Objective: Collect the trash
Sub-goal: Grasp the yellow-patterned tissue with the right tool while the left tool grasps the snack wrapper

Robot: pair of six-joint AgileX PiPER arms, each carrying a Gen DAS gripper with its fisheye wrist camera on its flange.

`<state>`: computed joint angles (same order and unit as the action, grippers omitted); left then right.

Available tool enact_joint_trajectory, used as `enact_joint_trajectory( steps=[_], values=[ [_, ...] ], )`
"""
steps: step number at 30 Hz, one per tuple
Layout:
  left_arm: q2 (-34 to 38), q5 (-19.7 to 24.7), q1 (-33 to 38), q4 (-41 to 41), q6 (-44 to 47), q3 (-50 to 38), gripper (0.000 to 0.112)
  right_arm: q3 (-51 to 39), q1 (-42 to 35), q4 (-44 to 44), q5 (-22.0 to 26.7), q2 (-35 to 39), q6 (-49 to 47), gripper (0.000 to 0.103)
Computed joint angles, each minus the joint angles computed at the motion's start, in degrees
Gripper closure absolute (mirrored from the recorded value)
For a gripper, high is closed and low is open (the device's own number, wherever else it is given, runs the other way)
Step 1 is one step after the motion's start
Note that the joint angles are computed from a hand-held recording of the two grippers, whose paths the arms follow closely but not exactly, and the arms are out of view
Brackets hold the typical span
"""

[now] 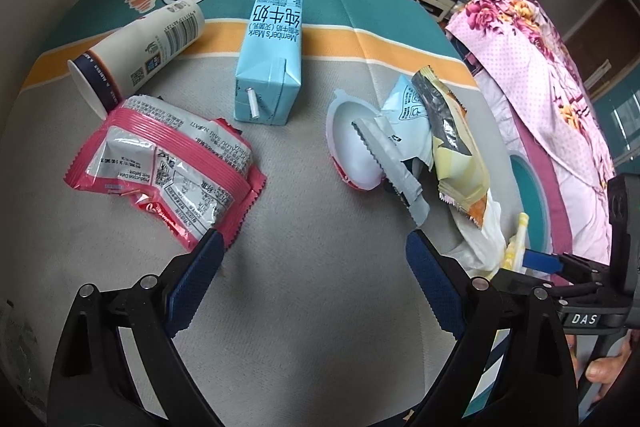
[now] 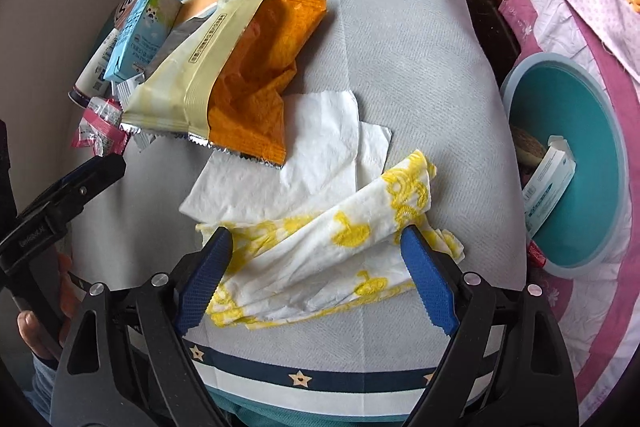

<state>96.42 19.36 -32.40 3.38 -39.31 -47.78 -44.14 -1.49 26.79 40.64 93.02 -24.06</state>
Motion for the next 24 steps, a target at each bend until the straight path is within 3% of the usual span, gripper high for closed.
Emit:
enact_joint_trajectory(
  steps=[3, 5, 8, 10, 11, 18, 24],
  values=[
    [-0.74, -0.64, 0.07, -2.34, 1.99, 1.22, 0.020, 2.49, -1.20, -0.04, -0.32, -1.30, -1.58, 0.021],
    [-0.70, -0.46, -0.48, -1.83, 1.45, 1.15, 0.020, 4.49, -1.83, -0.01, -1.42, -2.01, -2.86, 0.028],
    [-0.66, 0.46, -2.08, 2.11, -2.80, 0.63, 0.020, 6.88, -2.06, -1.33, -4.26, -4.32, -3.40, 0.049],
    [-0.77, 1.06, -2.45, 2.25, -3.04, -0.04, 0.020, 6.86, -4.37, 0.82, -2.93, -4.41, -7.21, 0.092],
    [-0.64, 1.43, -2.77, 2.97, -3.87, -0.65, 0.020, 6.44, -5.68, 1.68, -1.74, -4.17, -8.84, 0.096],
    [0.10, 5.53, -4.47, 5.59, -4.24, -7.51, 0.020, 2.53, -11.83, 3.31, 2.52, -6.65, -13.14, 0.097],
    [7.83, 11.84, -6.75, 6.83, -1.01, -20.86, 0.020, -2.61, -17.57, 5.79, 4.85, -5.32, -15.99, 0.097]
  ],
)
